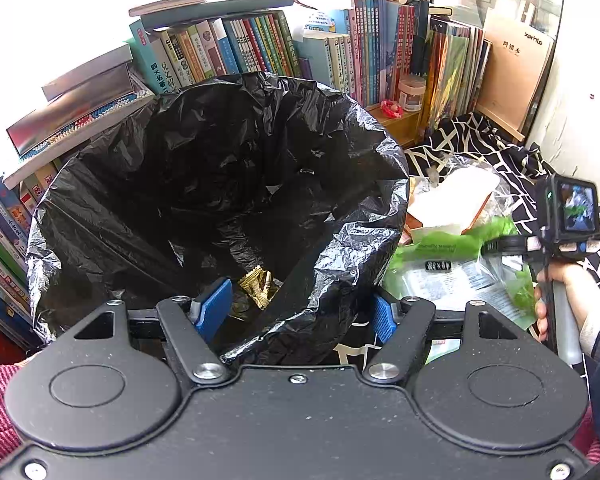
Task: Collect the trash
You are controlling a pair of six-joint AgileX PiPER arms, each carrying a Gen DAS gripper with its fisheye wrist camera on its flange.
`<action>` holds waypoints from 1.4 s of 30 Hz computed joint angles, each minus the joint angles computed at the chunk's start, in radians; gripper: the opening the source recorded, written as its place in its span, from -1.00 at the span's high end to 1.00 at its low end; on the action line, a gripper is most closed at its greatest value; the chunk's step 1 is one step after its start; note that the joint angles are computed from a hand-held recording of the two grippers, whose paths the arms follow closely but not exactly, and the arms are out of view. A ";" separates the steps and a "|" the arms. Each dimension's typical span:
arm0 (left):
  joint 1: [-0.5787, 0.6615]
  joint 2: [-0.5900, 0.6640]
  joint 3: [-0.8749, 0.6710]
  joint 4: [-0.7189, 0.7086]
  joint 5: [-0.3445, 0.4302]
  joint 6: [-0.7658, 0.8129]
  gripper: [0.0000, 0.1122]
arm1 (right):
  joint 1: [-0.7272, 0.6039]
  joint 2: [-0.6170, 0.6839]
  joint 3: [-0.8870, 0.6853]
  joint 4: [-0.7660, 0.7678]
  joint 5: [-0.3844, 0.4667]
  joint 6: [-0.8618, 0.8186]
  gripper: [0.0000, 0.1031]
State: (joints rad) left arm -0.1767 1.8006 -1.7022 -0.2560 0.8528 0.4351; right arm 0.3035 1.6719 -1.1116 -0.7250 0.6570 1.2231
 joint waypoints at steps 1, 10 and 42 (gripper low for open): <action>0.000 0.001 -0.001 0.001 0.000 0.001 -0.22 | 0.008 -0.015 0.000 -0.016 -0.006 0.022 0.85; 0.000 0.004 -0.002 0.003 -0.003 0.005 -0.23 | 0.098 -0.268 -0.006 -0.228 -0.070 0.223 0.91; 0.013 -0.043 0.058 -0.041 -0.037 0.046 -0.11 | 0.413 0.096 -1.325 0.424 0.066 -0.708 0.88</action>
State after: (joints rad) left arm -0.1639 1.7580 -1.6443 -0.2972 0.8158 0.4815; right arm 0.7161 1.7681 -2.4363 -0.3014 0.7232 0.5154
